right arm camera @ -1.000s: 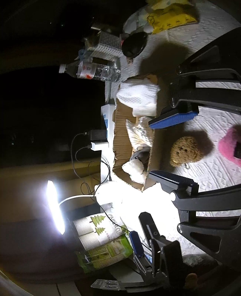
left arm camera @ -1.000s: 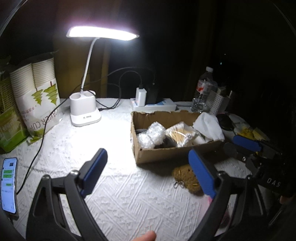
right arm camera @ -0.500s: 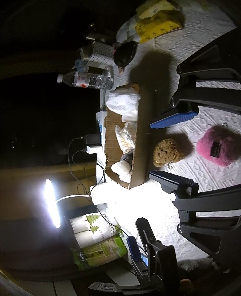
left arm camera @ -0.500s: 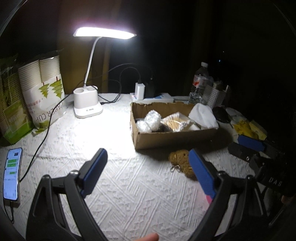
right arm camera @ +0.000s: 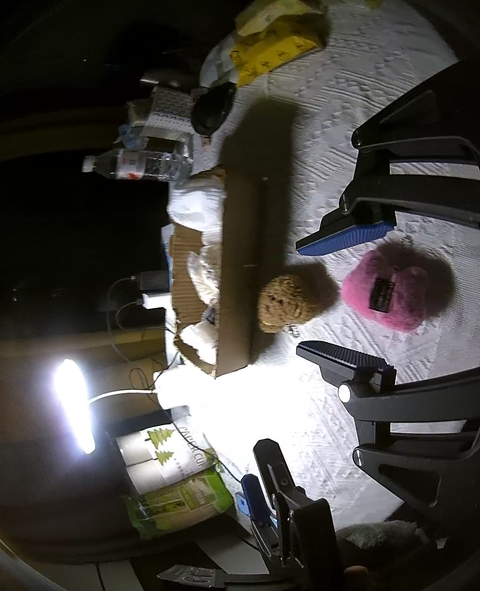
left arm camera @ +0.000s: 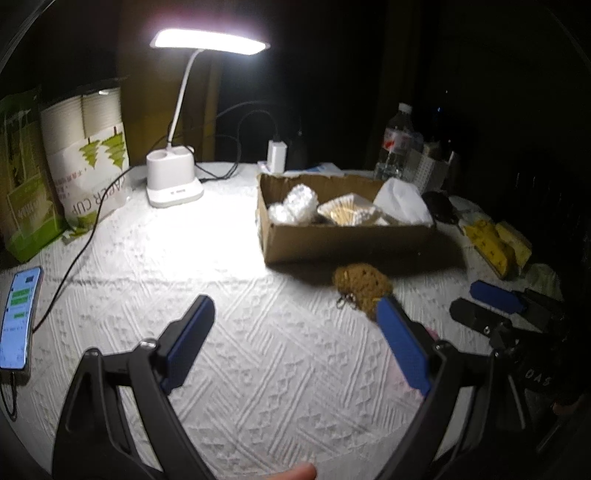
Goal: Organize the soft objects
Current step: 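Withdraw both tools from the box toward the pink plush and brown plush, then grasp the pink fuzzy plush with the right tool, then grasp the brown bear-face plush with the left tool while the right tool holds the pink plush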
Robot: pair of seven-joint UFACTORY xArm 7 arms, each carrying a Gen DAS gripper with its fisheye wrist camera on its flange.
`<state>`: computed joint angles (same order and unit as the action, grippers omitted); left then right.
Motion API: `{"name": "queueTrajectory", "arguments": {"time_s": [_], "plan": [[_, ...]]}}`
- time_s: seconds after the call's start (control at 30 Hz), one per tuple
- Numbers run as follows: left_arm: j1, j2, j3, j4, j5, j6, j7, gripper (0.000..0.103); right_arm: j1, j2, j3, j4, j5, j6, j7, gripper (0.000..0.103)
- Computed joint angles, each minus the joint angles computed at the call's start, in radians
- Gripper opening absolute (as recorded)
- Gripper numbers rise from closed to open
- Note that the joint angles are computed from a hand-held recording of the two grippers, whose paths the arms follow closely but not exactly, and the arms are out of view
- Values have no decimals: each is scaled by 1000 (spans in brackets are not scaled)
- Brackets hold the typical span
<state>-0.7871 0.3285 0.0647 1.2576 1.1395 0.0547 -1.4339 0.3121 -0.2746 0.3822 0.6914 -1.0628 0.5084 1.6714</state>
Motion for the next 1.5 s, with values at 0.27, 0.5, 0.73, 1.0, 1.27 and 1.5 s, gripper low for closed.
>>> {"name": "queueTrajectory", "arguments": {"time_s": [0.27,0.5,0.73,1.0,1.27,1.5], "plan": [[-6,26,-16,-12,-85,13,67,91,11,31,-12,-44,19,-30,37,54],[-21,52,-19,-17,-200,31,163,91,2,82,-37,-63,-16,-110,85,60],[-52,68,0,-25,-291,35,236,91,26,140,-64,-40,-34,-108,82,59],[-67,89,-4,-10,-386,52,329,91,39,105,-80,-62,-59,-105,82,40],[-77,158,-42,103,-490,123,459,91,-12,34,-77,-104,-86,-142,83,39],[-74,246,-77,242,-588,202,571,91,-111,-19,-84,-145,-121,-231,65,39]]}}
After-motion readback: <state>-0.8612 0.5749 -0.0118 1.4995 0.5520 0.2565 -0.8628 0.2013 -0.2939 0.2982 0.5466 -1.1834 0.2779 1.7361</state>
